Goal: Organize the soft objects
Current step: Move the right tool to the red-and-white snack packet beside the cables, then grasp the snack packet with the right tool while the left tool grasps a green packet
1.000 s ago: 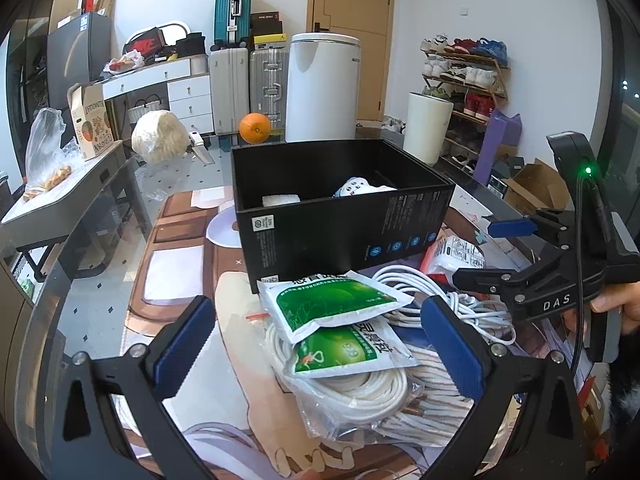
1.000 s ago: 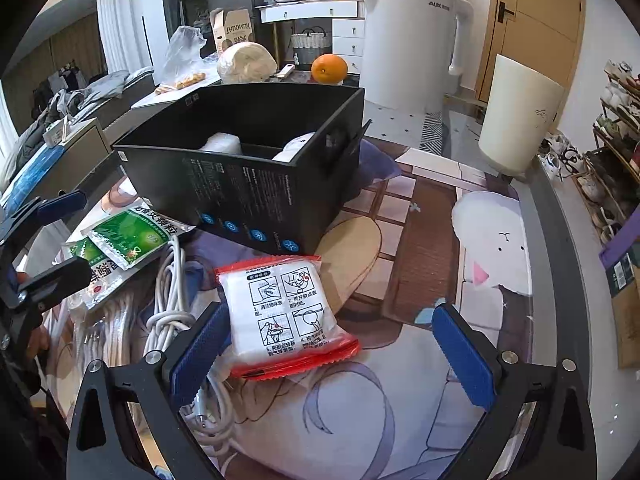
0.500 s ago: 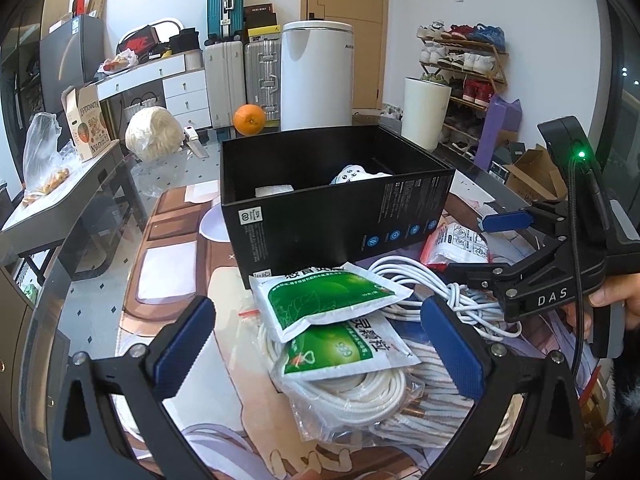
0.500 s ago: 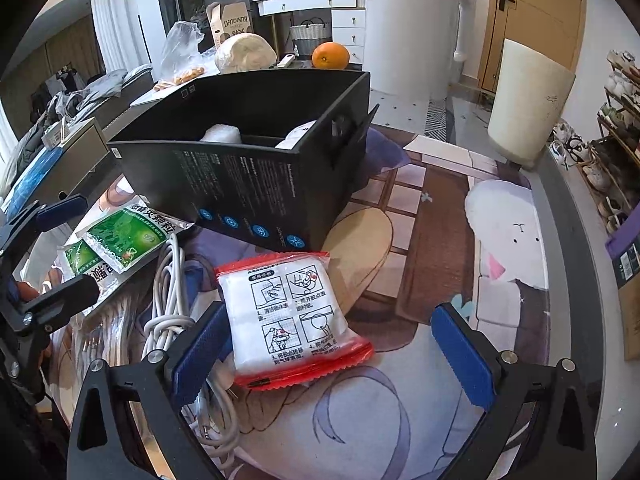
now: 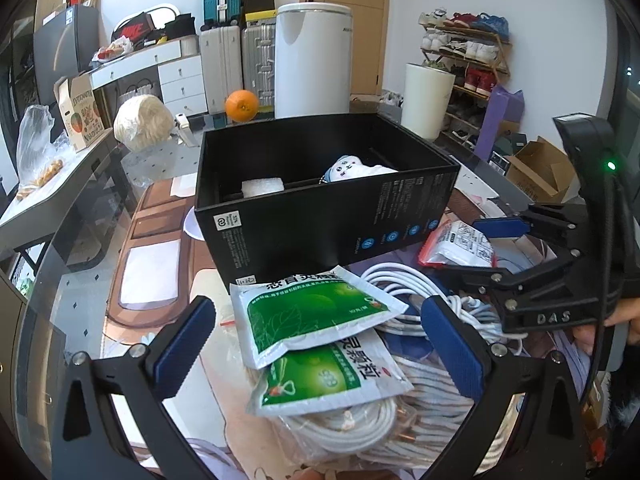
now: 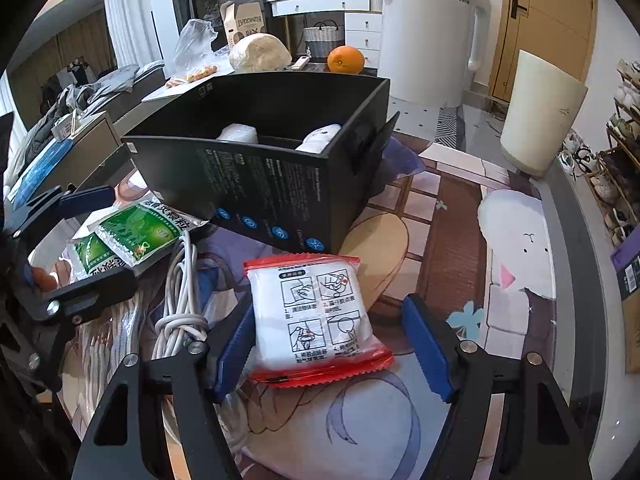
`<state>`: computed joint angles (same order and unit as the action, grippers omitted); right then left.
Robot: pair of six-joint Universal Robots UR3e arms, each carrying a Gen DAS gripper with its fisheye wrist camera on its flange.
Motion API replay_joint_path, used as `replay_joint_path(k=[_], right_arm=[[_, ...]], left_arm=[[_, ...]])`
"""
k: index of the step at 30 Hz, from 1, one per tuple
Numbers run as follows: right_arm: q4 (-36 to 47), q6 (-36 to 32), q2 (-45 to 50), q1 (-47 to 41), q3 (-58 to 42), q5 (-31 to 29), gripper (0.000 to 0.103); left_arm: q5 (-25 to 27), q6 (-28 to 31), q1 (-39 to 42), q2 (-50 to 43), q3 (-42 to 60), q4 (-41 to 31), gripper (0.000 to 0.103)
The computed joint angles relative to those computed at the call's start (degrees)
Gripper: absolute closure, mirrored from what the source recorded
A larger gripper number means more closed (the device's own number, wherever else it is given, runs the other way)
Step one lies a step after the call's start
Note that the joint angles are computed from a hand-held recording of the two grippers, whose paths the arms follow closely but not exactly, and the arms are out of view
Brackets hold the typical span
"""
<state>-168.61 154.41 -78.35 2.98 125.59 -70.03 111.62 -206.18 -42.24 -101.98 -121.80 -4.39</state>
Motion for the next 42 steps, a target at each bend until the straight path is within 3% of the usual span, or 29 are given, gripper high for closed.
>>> replay_joint_path(k=[6,11,15,24,31,42], right_arm=[[-0.1,-0.3,-0.4,0.2,0.5,0.0,0.03],[0.0,-0.6,-0.4,0.0,0.6,0.1,0.03],[-0.1,-0.6,-0.5,0.0,0.7,0.1,0.03],[-0.1,-1.2,-1.2,-0.3,1.4,0.2,0.03],[-0.8,-1.5,-1.5,-0.5,1.8,0.3,0.048],[-1.3,-2.2,-1.8,-1.2,2.2,1.7,0.054]], left_arm=[[-0.9,-0.7,1.7,-0.9,2.1,-4.1,0.0],[-2.9,-0.9,3.1,-0.4,0.9,-3.0,0.001],[-5.9,-0.4,4.3,0.0,-0.6,-1.2,0.01],[-5.8,0.7,3.2,0.1,-1.6,1.3,0.028],[-6.1,1.5,3.1,0.9,-3.4,4.1,0.039],[-6.5,1.9,3.4,1.6,-5.4,7.2,0.051]])
